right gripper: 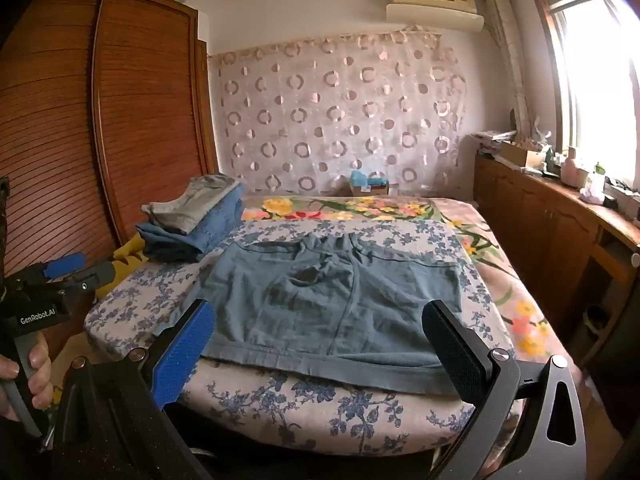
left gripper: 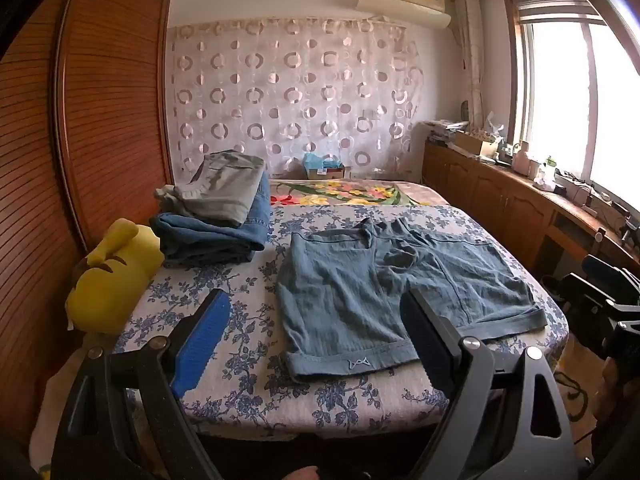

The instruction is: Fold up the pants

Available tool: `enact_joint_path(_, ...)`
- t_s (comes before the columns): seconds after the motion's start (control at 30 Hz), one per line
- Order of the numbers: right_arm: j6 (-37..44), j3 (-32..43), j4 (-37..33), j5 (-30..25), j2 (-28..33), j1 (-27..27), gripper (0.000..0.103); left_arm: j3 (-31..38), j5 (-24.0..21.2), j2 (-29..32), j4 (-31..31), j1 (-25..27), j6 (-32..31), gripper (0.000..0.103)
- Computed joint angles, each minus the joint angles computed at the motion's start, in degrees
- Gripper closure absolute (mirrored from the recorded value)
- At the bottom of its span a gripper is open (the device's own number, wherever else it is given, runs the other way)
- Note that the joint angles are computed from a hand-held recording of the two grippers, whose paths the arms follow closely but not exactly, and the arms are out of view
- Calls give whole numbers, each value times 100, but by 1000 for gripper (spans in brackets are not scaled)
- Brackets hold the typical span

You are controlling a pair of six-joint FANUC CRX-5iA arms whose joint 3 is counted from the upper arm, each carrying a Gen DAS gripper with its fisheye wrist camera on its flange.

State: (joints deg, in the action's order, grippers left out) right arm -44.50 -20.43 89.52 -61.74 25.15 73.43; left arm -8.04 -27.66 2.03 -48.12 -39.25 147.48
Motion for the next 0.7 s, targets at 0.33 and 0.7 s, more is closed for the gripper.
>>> enact_joint_path(0.33, -23, 18, -39, -19, -25, 22, 0, -10, 24, -4, 42, 18, -36, 15)
enact_joint_path(0.7, -78, -22, -31, -20, -60, 35, 0, 9, -26, 5, -11, -7, -20, 15)
